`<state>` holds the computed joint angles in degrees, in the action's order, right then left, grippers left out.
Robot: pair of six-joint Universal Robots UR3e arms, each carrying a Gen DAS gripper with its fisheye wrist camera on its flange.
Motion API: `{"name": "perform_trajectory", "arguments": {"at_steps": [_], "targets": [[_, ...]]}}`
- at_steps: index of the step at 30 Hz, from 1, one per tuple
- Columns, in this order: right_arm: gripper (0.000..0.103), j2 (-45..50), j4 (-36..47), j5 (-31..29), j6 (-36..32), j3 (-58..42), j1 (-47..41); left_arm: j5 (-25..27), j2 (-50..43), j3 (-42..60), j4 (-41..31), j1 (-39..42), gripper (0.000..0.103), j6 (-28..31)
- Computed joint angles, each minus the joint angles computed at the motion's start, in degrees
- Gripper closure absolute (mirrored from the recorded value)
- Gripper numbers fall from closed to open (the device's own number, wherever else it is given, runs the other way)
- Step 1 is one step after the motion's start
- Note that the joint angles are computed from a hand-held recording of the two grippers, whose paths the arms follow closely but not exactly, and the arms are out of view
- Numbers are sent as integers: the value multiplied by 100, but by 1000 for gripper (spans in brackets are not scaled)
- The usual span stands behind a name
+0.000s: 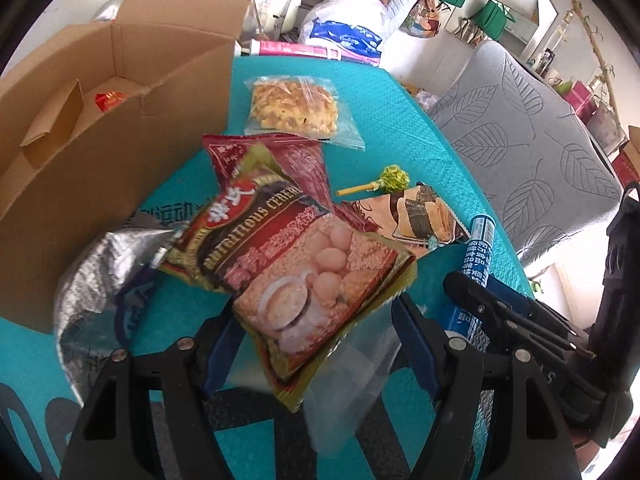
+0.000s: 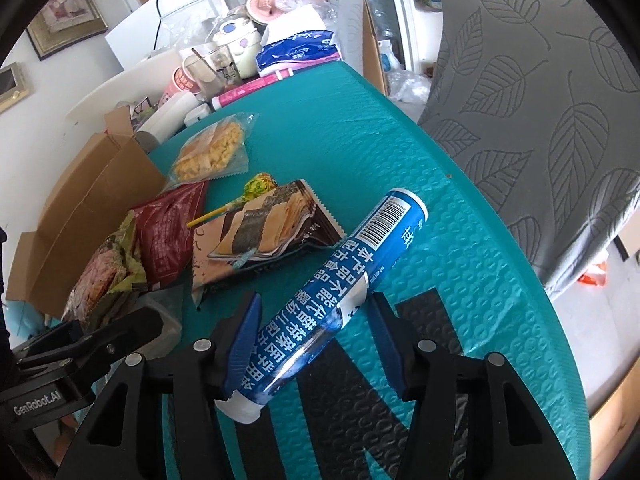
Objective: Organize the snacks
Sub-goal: 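Grasp the blue-and-white tube with the right tool while the left tool grasps the clear zip bag, then carry the tube with the right tool while the left tool carries the zip bag to the cardboard box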
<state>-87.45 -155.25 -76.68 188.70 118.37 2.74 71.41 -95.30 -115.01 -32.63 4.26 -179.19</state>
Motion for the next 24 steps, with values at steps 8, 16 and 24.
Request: {"name": "perform_trajectory", "arguments": {"at_steps": [8, 16, 24], "targets": [[61, -408, 370, 353, -388, 216, -141, 209, 93, -313, 202, -149, 48, 198], [68, -1154, 955, 524, -847, 635, -238, -45, 730, -758, -271, -32, 62, 673], [75, -2061, 1783, 650, -1235, 1046, -270, -31, 1419, -1100, -830, -71, 63, 1200]]}}
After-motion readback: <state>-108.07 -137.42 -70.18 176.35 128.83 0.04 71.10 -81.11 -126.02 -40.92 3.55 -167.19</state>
